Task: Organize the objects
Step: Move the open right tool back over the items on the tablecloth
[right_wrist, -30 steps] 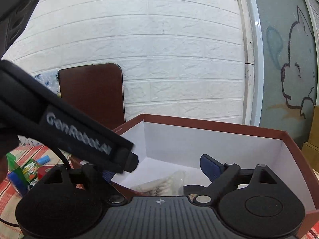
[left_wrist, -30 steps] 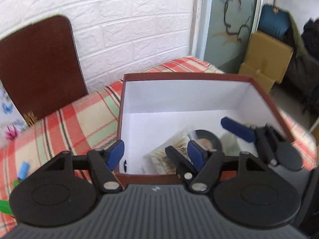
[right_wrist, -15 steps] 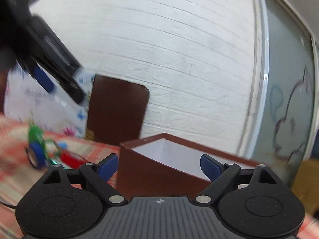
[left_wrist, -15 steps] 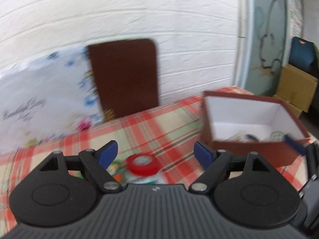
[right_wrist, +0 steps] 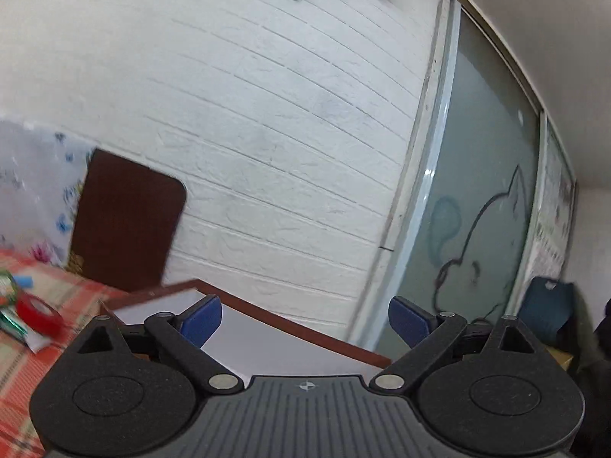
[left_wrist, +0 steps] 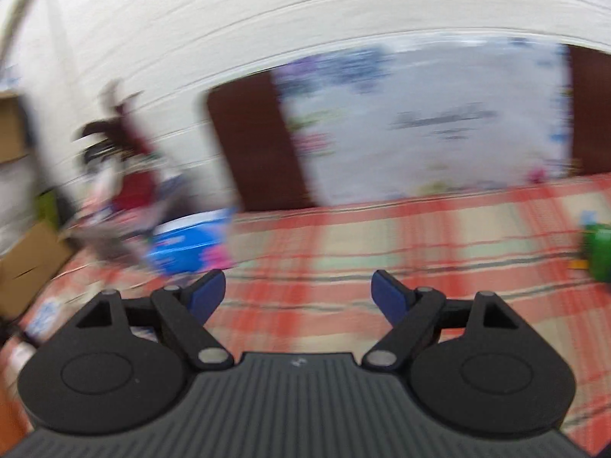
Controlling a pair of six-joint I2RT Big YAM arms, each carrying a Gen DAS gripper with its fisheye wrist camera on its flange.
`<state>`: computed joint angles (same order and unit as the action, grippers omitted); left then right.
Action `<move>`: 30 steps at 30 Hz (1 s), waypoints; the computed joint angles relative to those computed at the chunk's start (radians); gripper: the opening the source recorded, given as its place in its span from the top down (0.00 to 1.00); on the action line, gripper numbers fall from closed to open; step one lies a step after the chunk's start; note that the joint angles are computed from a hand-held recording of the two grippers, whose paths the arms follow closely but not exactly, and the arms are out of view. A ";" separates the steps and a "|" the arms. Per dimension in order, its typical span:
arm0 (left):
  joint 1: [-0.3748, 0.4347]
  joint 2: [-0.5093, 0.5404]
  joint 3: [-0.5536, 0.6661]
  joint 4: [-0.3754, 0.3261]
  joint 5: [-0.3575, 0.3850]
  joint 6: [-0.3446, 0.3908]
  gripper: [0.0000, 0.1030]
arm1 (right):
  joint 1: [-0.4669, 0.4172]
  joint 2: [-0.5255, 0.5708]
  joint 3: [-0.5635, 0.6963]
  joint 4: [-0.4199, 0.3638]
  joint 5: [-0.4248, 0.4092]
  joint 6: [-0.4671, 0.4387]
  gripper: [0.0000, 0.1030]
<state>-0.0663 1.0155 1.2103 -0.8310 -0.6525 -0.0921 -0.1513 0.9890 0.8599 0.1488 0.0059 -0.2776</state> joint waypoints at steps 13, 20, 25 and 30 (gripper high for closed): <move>-0.045 -0.003 -0.138 0.142 0.473 -0.283 0.20 | 0.383 0.179 0.201 -0.399 -0.250 0.020 0.41; -0.053 0.022 -0.176 0.210 0.602 -0.328 0.20 | 0.482 0.388 0.428 -0.554 -0.171 -0.080 0.41; -0.008 -0.010 -0.187 0.203 0.624 -0.321 0.20 | 0.497 0.433 0.490 -0.693 -0.264 -0.086 0.39; 0.029 -0.008 -0.177 0.194 0.655 -0.328 0.20 | 0.536 0.317 0.389 -0.795 -0.418 -0.227 0.46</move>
<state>-0.0377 1.0072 1.0333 -0.6374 0.0028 -0.4199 0.3845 1.3057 1.2488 -0.6465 -0.4122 -0.5043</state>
